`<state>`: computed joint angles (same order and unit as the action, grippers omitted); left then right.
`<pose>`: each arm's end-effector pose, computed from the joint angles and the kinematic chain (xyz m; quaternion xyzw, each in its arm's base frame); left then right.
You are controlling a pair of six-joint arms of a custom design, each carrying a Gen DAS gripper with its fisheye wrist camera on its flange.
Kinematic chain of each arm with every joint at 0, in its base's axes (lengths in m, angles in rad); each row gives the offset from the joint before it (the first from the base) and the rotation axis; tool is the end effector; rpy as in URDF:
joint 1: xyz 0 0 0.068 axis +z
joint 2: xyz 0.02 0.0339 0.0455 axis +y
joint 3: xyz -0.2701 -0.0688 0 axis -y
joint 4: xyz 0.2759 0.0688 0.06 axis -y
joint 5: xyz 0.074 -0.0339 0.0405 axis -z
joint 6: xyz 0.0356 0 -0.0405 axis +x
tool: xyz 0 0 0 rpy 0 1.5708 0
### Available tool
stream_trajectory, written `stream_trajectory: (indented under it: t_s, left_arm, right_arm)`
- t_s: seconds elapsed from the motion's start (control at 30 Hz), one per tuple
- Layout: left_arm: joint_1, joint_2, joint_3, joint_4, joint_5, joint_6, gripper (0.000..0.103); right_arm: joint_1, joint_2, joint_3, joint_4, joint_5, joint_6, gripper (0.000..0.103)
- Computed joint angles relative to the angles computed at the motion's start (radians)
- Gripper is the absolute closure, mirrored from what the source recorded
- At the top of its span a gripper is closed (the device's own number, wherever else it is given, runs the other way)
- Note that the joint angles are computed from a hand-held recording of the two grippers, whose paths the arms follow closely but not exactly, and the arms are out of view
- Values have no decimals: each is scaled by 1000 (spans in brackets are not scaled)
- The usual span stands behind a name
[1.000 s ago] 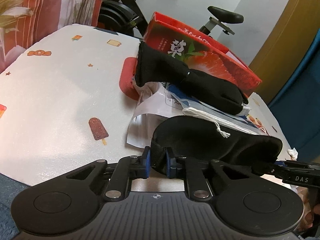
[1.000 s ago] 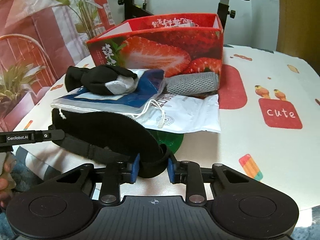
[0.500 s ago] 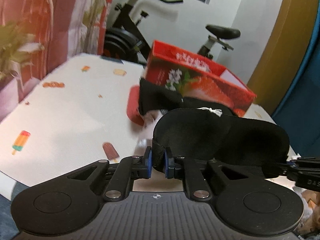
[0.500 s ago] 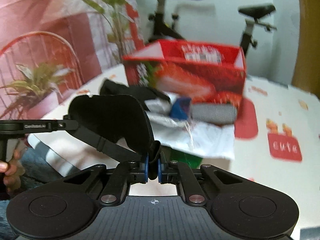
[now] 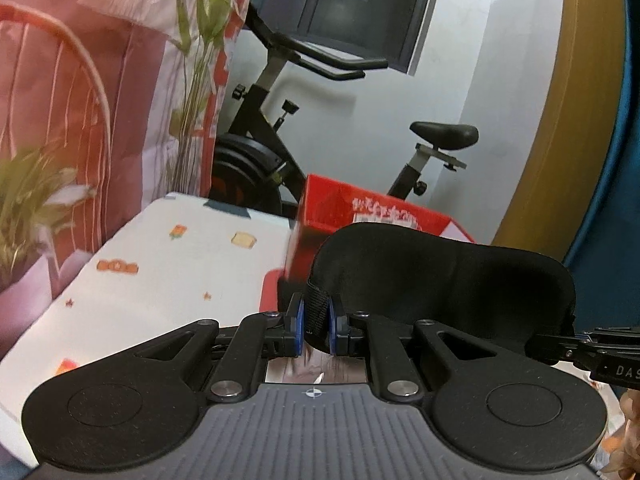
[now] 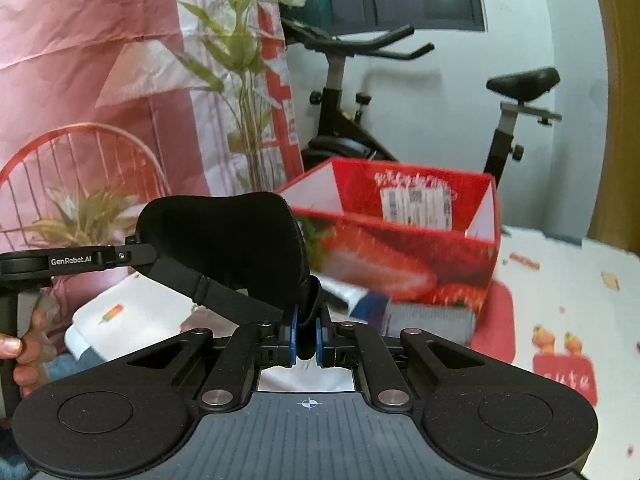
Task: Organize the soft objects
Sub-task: 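Lift the eye mask with both grippers and carry it over the red box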
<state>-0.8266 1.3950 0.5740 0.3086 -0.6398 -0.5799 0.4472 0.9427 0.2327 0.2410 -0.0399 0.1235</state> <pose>0.2148 -0.2019 0.1681 -0.0567 0.8327 -0.1029 0.5411 0.1864 0.0910 0.1482 -0.1476 0.8391 0.1636 0.4974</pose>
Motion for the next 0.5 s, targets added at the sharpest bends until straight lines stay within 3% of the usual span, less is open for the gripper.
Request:
stream_trajectory:
  t_s: [0.5]
  left_arm:
    - [154, 181, 317, -48, 130, 178, 90]
  right_arm:
    - [-170, 418, 379, 74, -71, -114, 95]
